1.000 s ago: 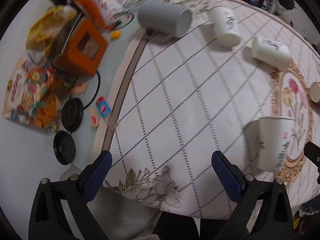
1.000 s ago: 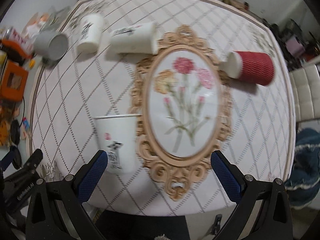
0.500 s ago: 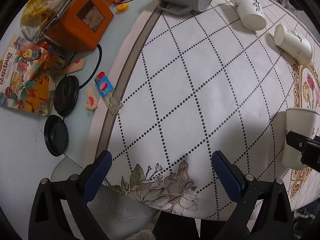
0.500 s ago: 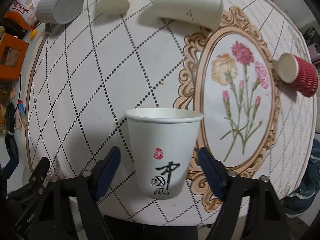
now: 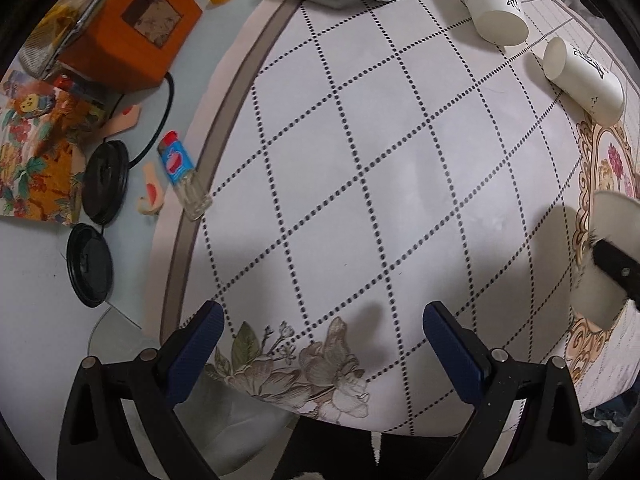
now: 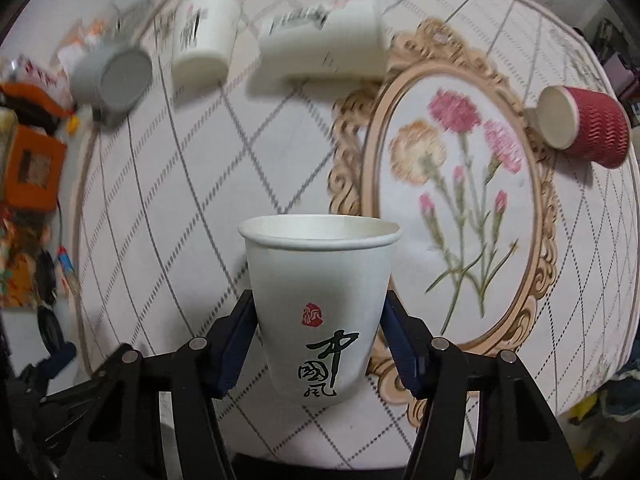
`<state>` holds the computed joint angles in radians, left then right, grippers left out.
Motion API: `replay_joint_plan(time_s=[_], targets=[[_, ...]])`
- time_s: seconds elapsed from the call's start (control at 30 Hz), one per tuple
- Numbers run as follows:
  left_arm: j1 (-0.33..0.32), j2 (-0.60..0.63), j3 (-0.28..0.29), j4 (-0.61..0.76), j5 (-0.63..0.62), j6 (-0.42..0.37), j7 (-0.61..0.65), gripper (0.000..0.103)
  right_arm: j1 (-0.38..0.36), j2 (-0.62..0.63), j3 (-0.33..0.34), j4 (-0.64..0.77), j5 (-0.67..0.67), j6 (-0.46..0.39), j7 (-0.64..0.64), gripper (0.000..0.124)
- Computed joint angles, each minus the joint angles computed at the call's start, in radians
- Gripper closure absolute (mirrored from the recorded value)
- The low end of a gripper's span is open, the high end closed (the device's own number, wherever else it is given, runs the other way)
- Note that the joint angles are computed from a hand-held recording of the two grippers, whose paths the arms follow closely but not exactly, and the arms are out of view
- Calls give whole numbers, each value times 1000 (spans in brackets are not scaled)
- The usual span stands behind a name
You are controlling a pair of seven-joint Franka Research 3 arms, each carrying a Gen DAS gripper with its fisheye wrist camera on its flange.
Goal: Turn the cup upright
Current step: 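Rotate the held white cup with the right tool so its opening faces up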
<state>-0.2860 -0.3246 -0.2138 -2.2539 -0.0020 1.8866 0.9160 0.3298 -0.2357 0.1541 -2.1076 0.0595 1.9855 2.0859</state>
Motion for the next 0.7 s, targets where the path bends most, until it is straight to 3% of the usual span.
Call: replay_joint_plan(time_s=[0.23,0.37,0.43,0.53,0.7], targets=[[11,106,-1,82,4,37,14,1,-60,-100,33,-144,-149,311,103,60],[13,169,-14,116,27,72,5,1,-132,-102,107,-218,-349,495,273,60],[10,194,-22,130,49,81,6,1,-165,-70,146,-220,-470,535,384,60],[2,220,-32,144,74,89,16,1,-166,-74,143,-252,-572,582,453,60],[-11,226,-40,148,91,94,20,1,-136,-98,133,-273,-623,572,445,60]])
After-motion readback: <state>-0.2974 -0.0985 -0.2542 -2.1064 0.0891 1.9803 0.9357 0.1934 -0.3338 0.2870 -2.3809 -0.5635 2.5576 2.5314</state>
